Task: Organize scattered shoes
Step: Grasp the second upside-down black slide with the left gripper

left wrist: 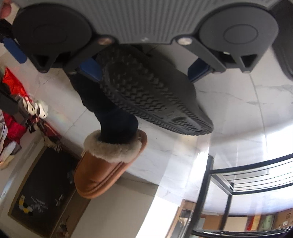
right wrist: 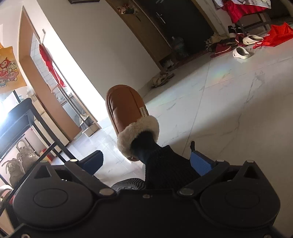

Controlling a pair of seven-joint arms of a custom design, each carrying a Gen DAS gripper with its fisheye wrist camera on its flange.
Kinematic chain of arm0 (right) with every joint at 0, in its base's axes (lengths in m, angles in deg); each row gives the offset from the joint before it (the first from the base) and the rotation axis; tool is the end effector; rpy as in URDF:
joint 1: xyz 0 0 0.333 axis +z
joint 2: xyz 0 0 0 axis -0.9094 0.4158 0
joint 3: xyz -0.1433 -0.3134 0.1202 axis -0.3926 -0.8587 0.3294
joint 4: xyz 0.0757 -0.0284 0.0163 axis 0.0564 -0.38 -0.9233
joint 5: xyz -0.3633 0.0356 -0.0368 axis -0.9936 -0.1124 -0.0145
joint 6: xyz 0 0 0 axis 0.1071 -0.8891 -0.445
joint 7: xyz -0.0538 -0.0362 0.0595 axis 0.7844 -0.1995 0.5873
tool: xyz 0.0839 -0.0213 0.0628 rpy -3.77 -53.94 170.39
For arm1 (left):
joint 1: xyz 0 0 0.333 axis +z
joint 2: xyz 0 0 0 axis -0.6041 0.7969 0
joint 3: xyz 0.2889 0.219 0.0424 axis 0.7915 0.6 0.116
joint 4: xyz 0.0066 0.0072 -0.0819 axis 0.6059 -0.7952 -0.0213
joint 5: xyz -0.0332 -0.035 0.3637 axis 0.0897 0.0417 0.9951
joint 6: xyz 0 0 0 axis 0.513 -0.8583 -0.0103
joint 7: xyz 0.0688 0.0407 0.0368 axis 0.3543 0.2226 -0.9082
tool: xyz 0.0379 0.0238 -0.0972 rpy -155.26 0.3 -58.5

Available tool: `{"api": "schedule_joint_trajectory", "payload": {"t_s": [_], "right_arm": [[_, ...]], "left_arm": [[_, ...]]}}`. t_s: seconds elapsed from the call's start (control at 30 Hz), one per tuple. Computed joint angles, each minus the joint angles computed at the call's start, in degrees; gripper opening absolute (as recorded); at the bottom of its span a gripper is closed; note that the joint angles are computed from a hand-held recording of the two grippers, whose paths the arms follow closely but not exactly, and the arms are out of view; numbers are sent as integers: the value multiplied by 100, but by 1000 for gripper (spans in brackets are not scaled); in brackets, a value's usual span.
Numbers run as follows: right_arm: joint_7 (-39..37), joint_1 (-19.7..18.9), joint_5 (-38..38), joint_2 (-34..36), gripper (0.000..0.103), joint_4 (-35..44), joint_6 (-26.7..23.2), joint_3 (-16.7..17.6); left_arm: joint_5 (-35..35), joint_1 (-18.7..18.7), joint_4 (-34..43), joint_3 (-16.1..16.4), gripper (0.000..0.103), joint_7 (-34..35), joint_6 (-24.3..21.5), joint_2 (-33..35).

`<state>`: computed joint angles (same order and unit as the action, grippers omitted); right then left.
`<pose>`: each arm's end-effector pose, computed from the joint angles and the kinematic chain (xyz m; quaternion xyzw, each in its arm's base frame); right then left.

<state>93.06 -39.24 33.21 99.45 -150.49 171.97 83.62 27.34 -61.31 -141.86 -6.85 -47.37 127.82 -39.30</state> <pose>0.6324 0.2244 0.5250 -0.3586 0.7195 -0.2664 0.5317 0.7174 -0.3883 0.5043 -0.6693 0.6034 -0.4062 0.1516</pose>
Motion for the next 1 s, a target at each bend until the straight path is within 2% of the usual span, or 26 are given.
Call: {"api": "schedule_joint_trajectory", "payload": {"t_s": [0.13, 0.2, 0.33, 0.5, 0.63, 0.73, 0.8, 1.0], "right_arm": [[104, -45, 42, -13, 103, -31, -113, -4], [112, -46, 100, -16, 103, -24, -159, -13], [222, -39, -7, -45, 103, -98, -194, -26], [311, -5, -40, -63, 103, -139, -296, -98], [400, 15, -72, -91, 103, -189, -377, -155], [539, 17, -177, -111, 103, -248, -420, -183], [638, 29, -245, -125, 103, -287, -442, -213], [1032, 69, -510, -170, 103, -439, -474, -304]], "left_arm": [[-36, -65, 454, -14, 91, 103, -430, 229], [-202, -9, 564, -133, 91, 130, -535, 307], [-442, 19, 606, -160, 91, -163, -614, 345], [-546, -7, 960, -173, 97, -184, -934, 515], [-732, 25, 1546, -297, 96, 55, -1293, 814], [-670, -88, 1951, -161, 91, 164, -1539, 990], [-623, -136, 1936, -71, 89, 88, -1522, 980], [-265, -206, 1198, 194, 85, -441, -1032, 578]]}}
